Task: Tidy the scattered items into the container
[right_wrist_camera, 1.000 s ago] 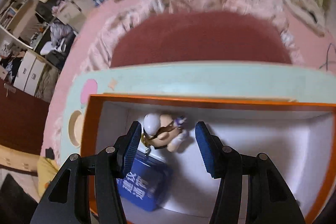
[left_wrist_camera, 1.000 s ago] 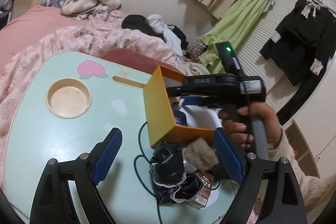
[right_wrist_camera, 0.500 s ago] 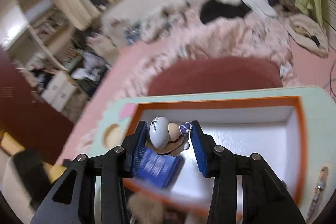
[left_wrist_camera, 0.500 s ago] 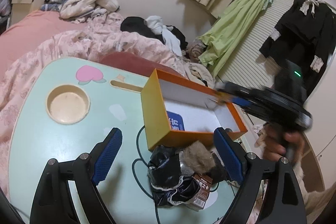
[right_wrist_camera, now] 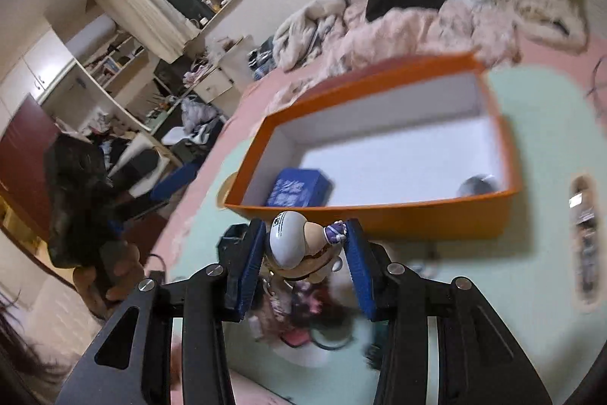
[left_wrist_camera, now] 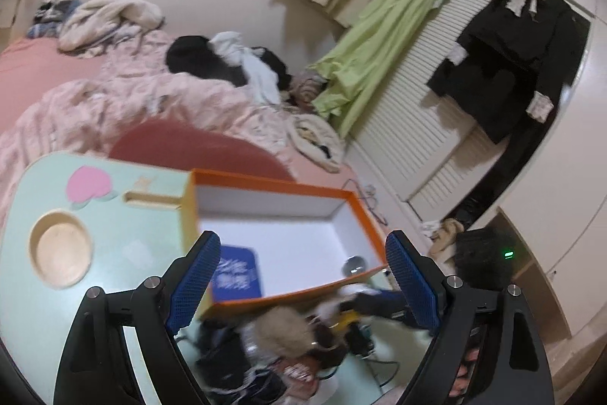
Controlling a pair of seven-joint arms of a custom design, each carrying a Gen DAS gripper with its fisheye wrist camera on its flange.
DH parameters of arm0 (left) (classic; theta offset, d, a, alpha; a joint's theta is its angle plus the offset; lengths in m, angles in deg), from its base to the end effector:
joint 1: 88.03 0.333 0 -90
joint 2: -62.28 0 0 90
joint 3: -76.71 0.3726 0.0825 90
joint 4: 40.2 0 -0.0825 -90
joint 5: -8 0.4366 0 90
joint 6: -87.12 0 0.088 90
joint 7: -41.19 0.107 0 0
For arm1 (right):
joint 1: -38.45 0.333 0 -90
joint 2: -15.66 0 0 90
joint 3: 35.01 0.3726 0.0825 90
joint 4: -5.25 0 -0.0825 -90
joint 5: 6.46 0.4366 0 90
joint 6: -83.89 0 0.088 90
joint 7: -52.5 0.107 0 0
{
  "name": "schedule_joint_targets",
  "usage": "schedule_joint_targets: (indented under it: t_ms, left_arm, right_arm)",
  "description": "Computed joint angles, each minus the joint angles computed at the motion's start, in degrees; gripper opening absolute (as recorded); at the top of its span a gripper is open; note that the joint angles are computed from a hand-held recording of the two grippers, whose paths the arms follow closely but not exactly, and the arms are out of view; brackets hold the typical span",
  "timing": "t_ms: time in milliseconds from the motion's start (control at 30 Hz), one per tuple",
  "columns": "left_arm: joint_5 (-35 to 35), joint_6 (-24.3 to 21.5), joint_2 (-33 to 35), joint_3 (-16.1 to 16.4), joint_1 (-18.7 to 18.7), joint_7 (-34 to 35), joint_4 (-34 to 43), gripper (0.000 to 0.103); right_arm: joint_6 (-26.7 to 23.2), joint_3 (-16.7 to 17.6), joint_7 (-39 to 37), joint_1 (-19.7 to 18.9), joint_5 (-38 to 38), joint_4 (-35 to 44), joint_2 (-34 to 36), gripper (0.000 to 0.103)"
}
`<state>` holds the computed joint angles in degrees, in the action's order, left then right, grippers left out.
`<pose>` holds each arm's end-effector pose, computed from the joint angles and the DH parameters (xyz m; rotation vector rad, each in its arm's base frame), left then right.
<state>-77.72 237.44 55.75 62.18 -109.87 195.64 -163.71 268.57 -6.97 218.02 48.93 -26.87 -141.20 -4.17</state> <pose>0.4856 -0.3343 0.5261 1.2061 -2.2676 1.5831 0.3550 0.3458 0.5043 -1.3601 1.6912 -0.1204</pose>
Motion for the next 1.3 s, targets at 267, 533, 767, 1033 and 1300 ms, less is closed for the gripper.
schedule_joint_targets:
  t_ms: [267,533,767,1033,1300]
  left_arm:
    - [27.21,-1.98,5.46,-3.47,-2.19,-15.45,7.1,0.088]
    - [56.21,-22.0,23.78,-5.09,-5.42,-39.1,29.03,0.053]
    - [61.1,-32.69,33.93,-6.14,-6.39,-44.08,40.79,0.033]
    - [58.94,-31.36,33.42,-6.71,-5.22,-41.75,38.34,0.023]
    - [38.94,-21.34,23.51,-9.8,2.57,-28.93,26.34,0.022]
  right_arm:
    - [-1.48,9.57,10.69,-9.33,-3.21,-3.59,-6.89,0.055]
    - [-7.88,7.62,17.28,-5.15,-2.28,-11.1,-18.55,0.056]
    - [-6.96,6.75,19.63,-5.91,-4.75,-11.64,-20.61,0.056]
    - [-3.9,7.12,21.5,-7.05,-4.28,-12.66,-19.98,0.056]
    - [-4.09,7.32,20.76,-7.04,-3.68,-12.71,-19.99,0.056]
